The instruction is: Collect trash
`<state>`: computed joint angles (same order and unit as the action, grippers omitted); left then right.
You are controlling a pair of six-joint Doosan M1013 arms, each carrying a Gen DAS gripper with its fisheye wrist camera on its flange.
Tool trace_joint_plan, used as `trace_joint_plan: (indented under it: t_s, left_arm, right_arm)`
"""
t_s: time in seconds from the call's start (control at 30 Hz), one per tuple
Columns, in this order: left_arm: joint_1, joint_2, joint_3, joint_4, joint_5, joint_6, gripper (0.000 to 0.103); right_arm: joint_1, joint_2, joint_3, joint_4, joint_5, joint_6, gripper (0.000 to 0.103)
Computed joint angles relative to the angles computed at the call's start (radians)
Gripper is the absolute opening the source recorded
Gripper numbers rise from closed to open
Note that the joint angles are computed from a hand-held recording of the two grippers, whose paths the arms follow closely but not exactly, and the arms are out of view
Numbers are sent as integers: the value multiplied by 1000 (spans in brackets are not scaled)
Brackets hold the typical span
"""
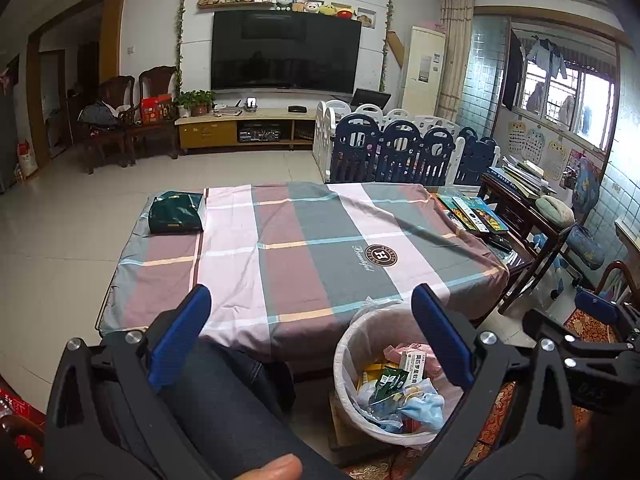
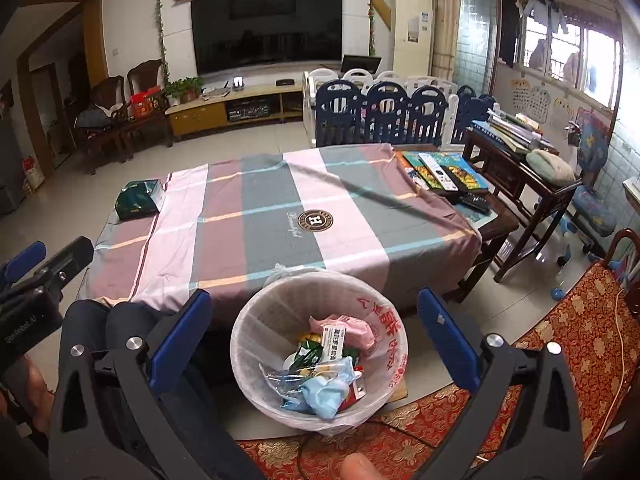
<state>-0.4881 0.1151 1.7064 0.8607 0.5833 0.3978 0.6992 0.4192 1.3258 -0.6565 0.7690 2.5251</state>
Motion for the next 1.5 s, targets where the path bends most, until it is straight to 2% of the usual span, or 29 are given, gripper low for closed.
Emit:
trace_joint_plan:
  t_s: [0.43, 0.87, 1.5]
  left_arm:
    - [4, 13, -10, -57, 0, 64, 100]
    - [-1, 9, 0, -16, 6, 25, 100]
    - [4, 10, -4, -64, 0, 65, 100]
  right_arm:
    - [3, 11, -7, 7, 24, -5, 100]
    - [5, 22, -22, 19, 45, -20, 100]
    - [1, 27, -25, 33, 48, -25, 100]
